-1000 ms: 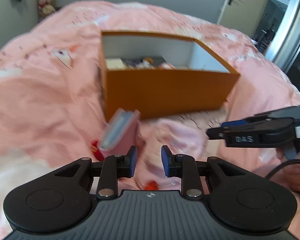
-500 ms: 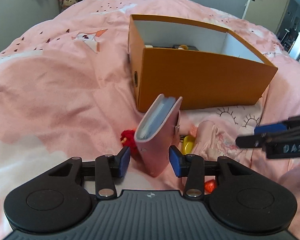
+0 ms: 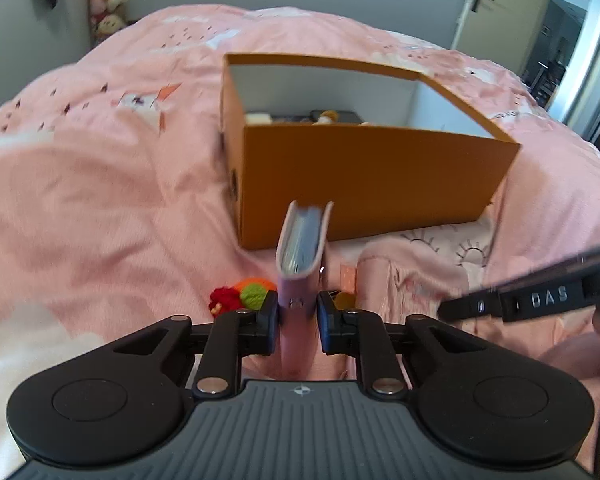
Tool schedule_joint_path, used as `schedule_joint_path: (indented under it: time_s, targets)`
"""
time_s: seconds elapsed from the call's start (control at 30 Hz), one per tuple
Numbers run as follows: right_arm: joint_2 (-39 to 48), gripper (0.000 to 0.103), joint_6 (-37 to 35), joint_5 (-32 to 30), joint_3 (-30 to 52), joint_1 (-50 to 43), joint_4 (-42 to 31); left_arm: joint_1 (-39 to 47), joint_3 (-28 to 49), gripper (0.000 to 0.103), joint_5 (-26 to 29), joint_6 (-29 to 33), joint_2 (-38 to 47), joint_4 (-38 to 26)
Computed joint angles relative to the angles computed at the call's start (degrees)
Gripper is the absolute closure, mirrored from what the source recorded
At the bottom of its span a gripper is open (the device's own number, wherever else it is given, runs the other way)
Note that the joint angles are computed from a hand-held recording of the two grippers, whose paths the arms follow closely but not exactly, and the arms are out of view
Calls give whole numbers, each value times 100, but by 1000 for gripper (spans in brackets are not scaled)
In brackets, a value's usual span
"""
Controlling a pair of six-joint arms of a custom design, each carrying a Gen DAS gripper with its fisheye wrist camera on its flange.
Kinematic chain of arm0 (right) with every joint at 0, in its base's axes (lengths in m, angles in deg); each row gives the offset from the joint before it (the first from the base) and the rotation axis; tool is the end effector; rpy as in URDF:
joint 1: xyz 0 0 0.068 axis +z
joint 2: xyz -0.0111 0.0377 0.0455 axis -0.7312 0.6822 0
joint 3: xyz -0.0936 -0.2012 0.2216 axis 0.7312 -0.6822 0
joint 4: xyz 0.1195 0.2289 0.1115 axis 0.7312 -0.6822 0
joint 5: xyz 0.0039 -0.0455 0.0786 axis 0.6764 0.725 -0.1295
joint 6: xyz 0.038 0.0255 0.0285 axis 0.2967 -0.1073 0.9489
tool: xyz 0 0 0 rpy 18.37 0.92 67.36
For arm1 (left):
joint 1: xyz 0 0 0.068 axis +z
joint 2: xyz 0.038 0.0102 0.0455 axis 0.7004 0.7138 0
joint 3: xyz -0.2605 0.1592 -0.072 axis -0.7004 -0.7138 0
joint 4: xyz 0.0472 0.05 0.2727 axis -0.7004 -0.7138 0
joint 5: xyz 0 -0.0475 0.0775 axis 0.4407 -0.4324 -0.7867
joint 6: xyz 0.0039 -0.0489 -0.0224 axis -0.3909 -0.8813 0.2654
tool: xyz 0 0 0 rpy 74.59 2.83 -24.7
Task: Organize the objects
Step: 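Grasp the pink snap wallet with the left tool while the right tool grasps the pink printed pouch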
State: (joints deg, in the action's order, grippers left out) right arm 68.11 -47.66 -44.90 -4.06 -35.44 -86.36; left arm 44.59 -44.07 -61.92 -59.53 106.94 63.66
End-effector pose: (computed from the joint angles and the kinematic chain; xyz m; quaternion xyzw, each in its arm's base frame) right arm 0.3444 0.0873 0.0868 -0.3405 0.9012 0.2231 0.1484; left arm 0.2426 -0.0012 0.0981 -0.0568 0.9354 -0.0446 0.3461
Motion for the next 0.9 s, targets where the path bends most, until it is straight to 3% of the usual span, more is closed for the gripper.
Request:
schedule_joint_path:
  time_s: [0.03, 0.27, 0.4, 0.5, 0.7, 0.9]
  targets:
    - [-149, 85, -72, 36, -114, -19, 160, -4, 3, 83, 60, 33, -119, -97]
    - [-661, 85, -792, 221, -182, -469, 409, -19, 348, 83, 1013, 141, -949, -1167]
    - [-627, 84, -1629, 545, -70, -710, 346, -132, 1024, 83, 1813, 225, -387, -1725]
    - [-328, 84, -1718, 484, 323, -909, -28, -288, 1628, 83, 2078, 262, 416, -1948]
    - [167, 84, -1264, 598, 425, -765, 550, -427, 2274, 82, 1859, -108, 1407, -1740]
    - [589, 78, -638, 756, 578, -712, 838, -613, 2384, 73, 958, -722, 1780, -1506]
